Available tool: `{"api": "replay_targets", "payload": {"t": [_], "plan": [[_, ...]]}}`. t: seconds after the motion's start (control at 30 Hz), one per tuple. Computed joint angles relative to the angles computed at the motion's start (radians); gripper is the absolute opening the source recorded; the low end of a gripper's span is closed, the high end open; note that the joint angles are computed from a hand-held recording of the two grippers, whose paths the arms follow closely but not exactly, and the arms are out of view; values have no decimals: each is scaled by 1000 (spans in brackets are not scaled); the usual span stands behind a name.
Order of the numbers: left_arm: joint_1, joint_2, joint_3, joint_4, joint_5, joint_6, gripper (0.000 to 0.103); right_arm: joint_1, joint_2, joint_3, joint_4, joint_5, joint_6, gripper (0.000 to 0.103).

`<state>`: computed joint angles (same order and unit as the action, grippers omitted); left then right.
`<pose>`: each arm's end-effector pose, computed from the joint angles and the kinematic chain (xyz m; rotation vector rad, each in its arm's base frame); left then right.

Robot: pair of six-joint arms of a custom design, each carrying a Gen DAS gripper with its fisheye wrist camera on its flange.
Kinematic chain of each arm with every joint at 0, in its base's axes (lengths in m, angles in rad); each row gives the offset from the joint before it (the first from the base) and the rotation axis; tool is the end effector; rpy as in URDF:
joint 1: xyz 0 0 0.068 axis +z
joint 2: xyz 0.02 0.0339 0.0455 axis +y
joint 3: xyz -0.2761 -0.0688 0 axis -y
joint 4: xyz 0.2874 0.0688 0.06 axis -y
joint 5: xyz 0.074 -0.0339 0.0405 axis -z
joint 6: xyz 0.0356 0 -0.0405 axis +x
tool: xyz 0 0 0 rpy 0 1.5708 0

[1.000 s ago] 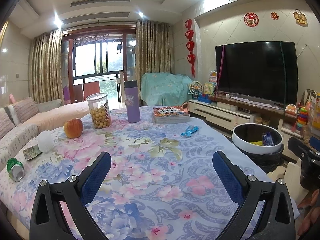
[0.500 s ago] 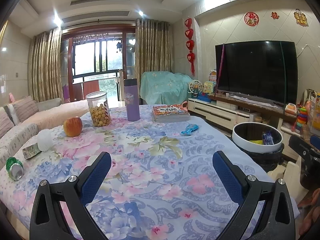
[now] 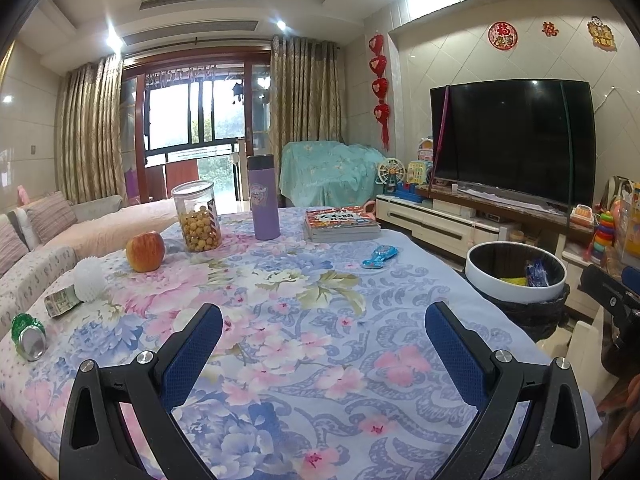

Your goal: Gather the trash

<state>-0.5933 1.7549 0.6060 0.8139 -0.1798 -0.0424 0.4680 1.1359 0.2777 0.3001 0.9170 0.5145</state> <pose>0.2904 -0.1881 0.1115 0.4006 1.8661 -0.2600 0.2074 0.0732 0.1350 0.5474 1.8315 -0.3201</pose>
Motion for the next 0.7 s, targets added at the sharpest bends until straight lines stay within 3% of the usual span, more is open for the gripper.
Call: {"api": "replay_targets", "payload": {"t": [0.7], "plan": [[19, 13, 15, -16, 43, 9, 103, -41, -3, 0, 0, -69, -10, 103]]}}
